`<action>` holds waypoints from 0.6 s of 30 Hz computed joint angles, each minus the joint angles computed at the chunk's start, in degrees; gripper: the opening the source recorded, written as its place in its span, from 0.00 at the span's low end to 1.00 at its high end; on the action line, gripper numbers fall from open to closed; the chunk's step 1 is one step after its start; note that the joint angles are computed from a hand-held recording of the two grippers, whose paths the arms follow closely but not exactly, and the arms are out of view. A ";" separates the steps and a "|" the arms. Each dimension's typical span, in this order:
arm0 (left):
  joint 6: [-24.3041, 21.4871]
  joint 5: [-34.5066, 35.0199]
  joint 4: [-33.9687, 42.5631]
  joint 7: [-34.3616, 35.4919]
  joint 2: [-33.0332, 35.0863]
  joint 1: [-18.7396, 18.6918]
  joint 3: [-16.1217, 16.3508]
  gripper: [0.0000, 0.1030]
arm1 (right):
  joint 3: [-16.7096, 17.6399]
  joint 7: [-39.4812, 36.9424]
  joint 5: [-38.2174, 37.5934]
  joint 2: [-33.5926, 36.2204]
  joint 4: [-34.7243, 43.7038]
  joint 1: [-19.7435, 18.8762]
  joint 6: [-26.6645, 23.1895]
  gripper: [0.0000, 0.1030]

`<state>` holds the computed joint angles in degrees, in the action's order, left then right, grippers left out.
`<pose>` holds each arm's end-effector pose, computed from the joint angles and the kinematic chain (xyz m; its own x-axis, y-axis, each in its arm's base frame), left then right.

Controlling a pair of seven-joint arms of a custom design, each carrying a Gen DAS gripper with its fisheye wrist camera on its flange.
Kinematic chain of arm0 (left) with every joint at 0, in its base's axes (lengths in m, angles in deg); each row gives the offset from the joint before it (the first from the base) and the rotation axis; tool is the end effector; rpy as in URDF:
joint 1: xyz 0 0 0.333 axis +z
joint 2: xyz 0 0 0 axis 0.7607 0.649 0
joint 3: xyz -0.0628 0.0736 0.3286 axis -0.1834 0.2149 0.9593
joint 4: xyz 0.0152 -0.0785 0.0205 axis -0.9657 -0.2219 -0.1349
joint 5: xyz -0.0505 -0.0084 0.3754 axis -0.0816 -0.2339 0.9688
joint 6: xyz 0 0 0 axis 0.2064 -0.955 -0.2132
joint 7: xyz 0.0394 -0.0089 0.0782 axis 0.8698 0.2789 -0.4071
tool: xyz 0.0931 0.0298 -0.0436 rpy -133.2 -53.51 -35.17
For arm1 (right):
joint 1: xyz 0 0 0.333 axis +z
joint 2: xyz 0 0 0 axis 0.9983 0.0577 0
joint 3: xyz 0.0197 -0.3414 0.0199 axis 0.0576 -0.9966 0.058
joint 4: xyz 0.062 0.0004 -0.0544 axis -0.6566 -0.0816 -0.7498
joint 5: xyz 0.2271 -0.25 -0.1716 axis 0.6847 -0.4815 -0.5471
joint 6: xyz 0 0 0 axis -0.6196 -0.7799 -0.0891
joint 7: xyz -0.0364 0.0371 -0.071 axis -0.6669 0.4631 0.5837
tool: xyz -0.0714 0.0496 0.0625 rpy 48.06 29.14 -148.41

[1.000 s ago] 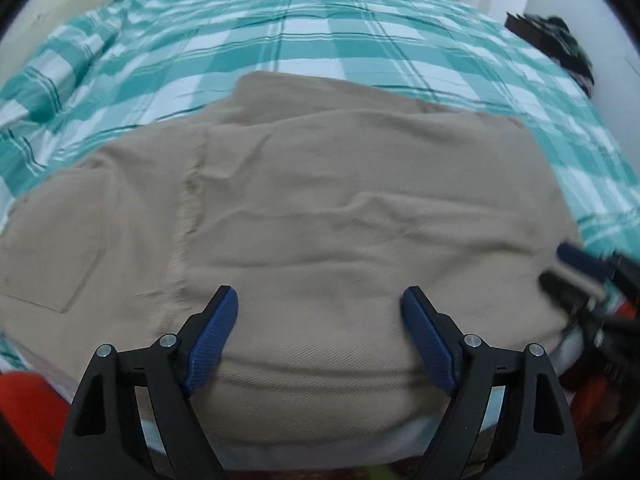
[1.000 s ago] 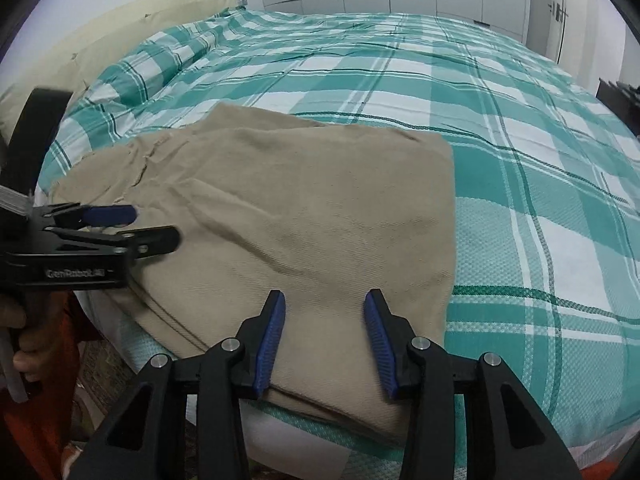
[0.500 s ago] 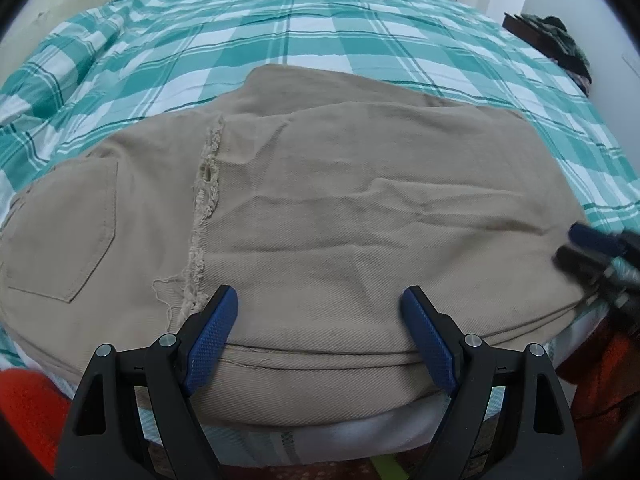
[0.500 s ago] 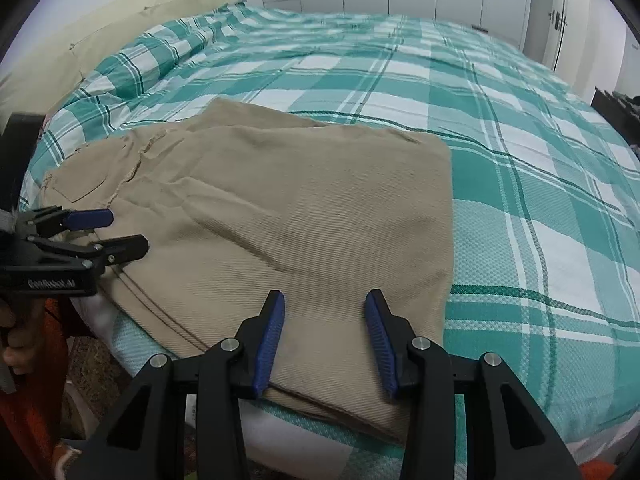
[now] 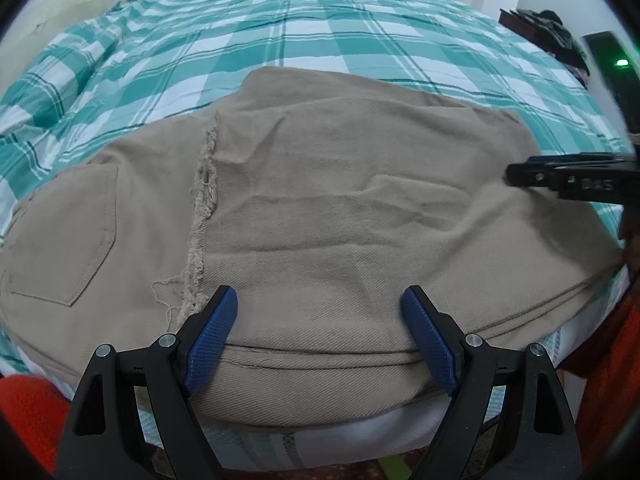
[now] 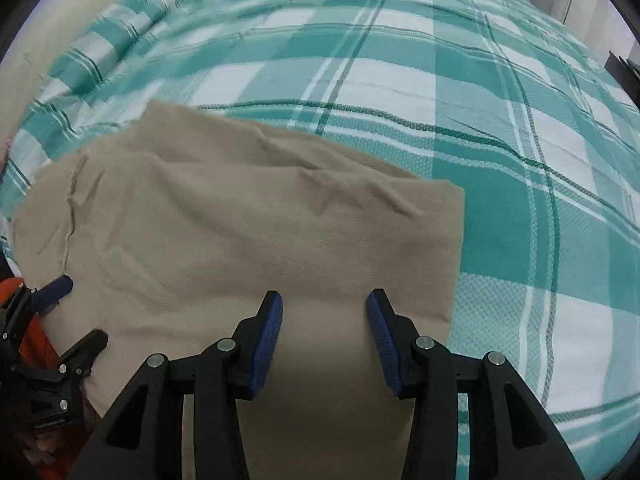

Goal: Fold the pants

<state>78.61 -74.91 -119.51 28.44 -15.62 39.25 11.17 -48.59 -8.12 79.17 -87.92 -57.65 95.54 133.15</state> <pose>0.3378 -0.1884 0.5166 0.2141 -0.9768 -0.0096 -0.8616 -0.1842 -0.4729 0.5446 0.0947 0.4992 0.5935 -0.7930 -0.1374 -0.7772 -0.5204 -0.3537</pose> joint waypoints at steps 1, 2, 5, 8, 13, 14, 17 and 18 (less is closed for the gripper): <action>0.15 -0.27 -0.10 0.16 -0.10 -0.16 0.25 0.84 | -0.02 -0.14 0.22 -1.02 -0.71 -0.03 0.57 0.44; 0.22 -0.63 -0.12 0.37 -0.09 -0.30 0.53 0.84 | -0.07 -0.16 0.30 -2.33 -1.55 -0.03 1.28 0.44; -0.24 -1.11 0.32 0.48 0.27 -0.19 0.60 0.84 | -1.72 -5.13 5.93 -8.07 -4.83 0.15 1.49 0.44; -0.26 -1.16 0.37 0.39 0.32 -0.12 0.52 0.84 | -4.01 -10.22 11.18 -13.47 -8.73 0.81 1.61 0.44; -0.05 -1.06 0.23 0.55 0.14 -0.14 0.41 0.84 | -5.94 -14.53 11.82 -16.59 -16.53 0.40 1.68 0.48; -0.01 -1.06 0.18 0.47 0.11 -0.13 0.38 0.84 | -6.90 -17.20 14.86 -17.65 -18.48 0.95 3.43 0.48; -0.01 -0.98 0.18 0.37 0.14 -0.07 0.32 0.84 | -6.34 -16.59 14.22 -18.00 -18.56 0.74 3.79 0.48; -0.05 -0.91 0.21 0.31 0.19 -0.04 0.26 0.84 | -6.02 -16.18 13.44 -17.96 -18.48 0.70 4.00 0.48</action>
<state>78.56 -75.81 -119.29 28.75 -15.42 39.21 11.43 -54.61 -24.31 92.60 -105.88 -76.13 96.24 137.16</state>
